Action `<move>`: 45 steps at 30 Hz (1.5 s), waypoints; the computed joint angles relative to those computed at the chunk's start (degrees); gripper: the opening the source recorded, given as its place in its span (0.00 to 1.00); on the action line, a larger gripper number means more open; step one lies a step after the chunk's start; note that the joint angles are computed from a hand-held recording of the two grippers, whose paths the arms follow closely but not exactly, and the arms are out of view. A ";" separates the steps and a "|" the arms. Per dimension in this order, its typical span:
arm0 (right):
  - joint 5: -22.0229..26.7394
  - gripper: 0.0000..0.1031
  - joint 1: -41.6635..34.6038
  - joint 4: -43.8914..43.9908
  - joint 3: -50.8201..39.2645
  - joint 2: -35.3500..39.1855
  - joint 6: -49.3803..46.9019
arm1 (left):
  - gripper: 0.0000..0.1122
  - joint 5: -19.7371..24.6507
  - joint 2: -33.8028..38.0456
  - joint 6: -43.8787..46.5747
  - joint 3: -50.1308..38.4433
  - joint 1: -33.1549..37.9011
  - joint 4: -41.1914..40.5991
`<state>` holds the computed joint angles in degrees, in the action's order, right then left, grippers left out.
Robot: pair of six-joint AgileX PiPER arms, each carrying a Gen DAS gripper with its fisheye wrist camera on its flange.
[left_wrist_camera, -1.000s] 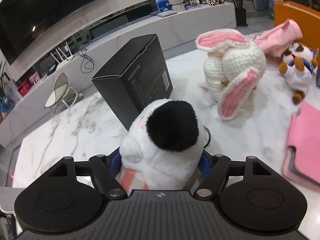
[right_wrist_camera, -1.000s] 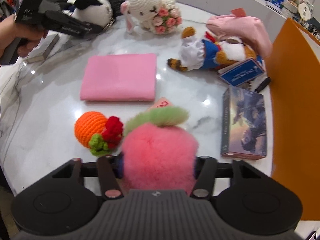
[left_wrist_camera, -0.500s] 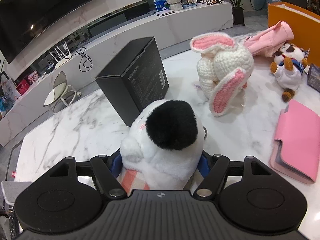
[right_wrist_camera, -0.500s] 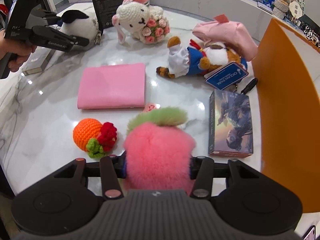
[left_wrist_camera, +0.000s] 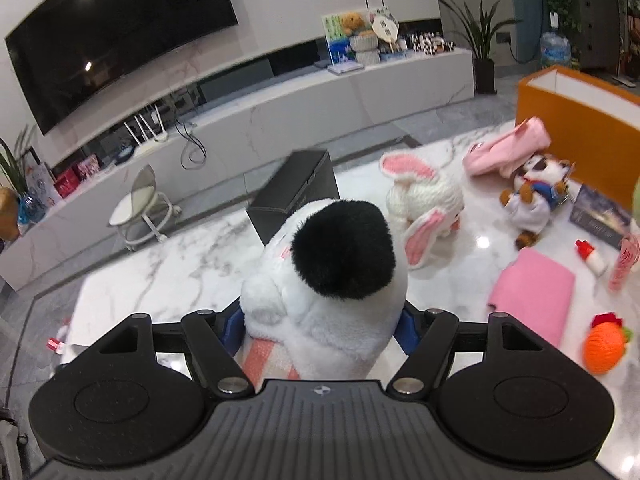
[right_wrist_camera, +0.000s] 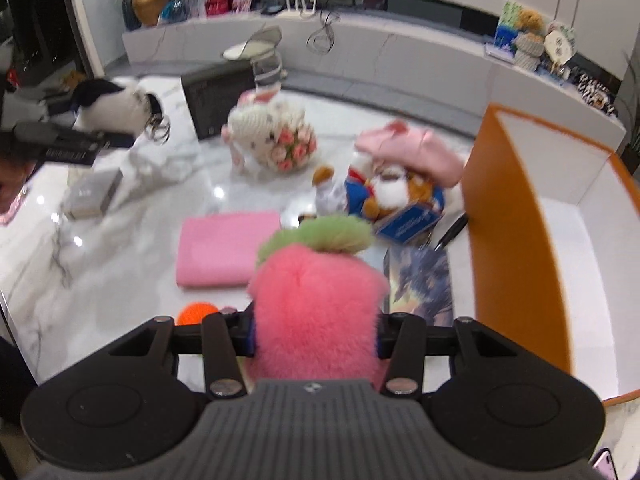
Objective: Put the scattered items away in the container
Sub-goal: 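Lift and carry both plushes toward the orange box with both tools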
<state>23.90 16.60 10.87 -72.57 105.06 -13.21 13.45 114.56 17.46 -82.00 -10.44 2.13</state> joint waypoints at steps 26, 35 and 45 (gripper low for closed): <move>16.81 0.48 -0.79 -13.80 -12.76 -26.38 4.84 | 0.73 11.88 -28.77 8.80 -4.71 -7.24 -10.59; 25.03 0.48 -1.53 -12.85 -16.44 -34.62 -3.78 | 0.73 15.04 -31.62 18.80 -5.31 -6.12 -19.08; 35.77 0.48 -16.11 -2.36 -18.96 -41.75 -17.53 | 0.73 16.22 -31.58 14.53 -7.41 -9.63 -13.54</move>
